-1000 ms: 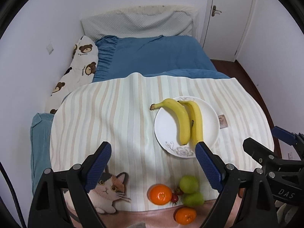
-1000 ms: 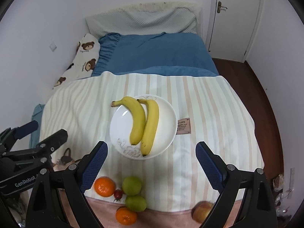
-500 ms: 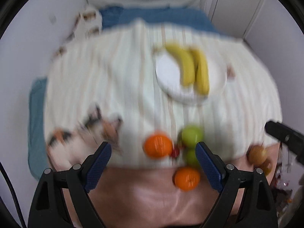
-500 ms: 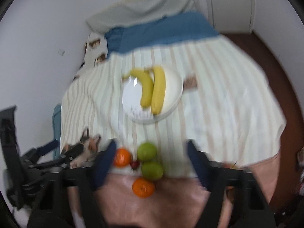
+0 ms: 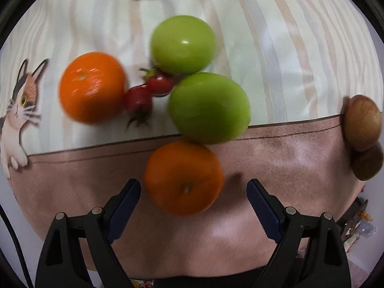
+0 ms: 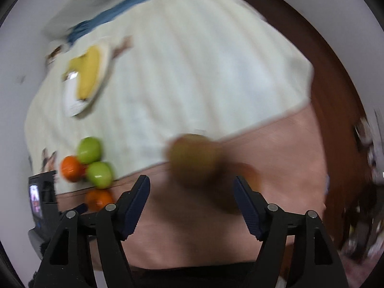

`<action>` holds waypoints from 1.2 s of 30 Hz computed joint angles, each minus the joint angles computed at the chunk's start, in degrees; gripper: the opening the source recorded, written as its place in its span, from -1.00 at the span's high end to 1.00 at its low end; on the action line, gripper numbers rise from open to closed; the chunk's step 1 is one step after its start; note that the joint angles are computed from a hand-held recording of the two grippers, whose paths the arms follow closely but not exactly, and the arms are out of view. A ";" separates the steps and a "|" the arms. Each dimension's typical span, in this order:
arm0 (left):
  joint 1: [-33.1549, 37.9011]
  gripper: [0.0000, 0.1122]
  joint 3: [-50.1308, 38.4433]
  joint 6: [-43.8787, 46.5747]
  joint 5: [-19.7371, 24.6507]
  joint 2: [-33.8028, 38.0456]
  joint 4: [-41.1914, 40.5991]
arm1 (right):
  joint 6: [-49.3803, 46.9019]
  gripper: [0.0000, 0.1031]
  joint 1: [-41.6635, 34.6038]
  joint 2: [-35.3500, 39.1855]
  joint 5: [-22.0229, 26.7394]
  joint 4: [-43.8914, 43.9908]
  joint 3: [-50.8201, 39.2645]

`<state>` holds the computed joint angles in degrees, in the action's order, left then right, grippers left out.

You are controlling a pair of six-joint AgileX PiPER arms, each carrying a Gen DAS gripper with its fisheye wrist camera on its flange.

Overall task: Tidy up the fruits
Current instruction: 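Grasp an orange with the left tool while the right tool grasps a red apple, then place the orange and the red apple on the plate beside the bananas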

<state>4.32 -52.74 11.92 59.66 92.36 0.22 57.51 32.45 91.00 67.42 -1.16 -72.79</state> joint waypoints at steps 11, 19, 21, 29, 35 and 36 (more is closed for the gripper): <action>-0.88 -0.11 2.12 -2.41 -6.29 0.73 3.26 | -1.15 -0.53 -0.24 0.63 -7.71 -1.87 8.96; 6.20 -0.11 6.64 2.24 -6.01 -4.17 4.04 | -8.71 -0.53 -3.26 -1.23 -12.69 2.33 13.45; 8.30 -0.11 7.34 3.50 -5.98 -4.47 3.69 | -11.19 -0.53 -2.58 -0.70 -12.37 1.87 12.97; 7.90 -0.12 5.60 1.71 -8.22 0.42 4.40 | -15.20 -0.36 -2.07 4.41 -13.89 2.49 12.60; 7.72 -0.11 5.11 1.86 -8.59 0.73 3.30 | -11.10 -0.35 0.75 2.33 -12.94 -0.17 12.65; 8.35 -0.11 5.20 3.05 -7.48 -0.11 2.33 | -11.50 -0.35 1.52 1.62 -12.57 0.66 12.49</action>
<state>12.67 -47.54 14.97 52.18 92.25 2.55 46.01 33.97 92.63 54.85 -0.49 -60.30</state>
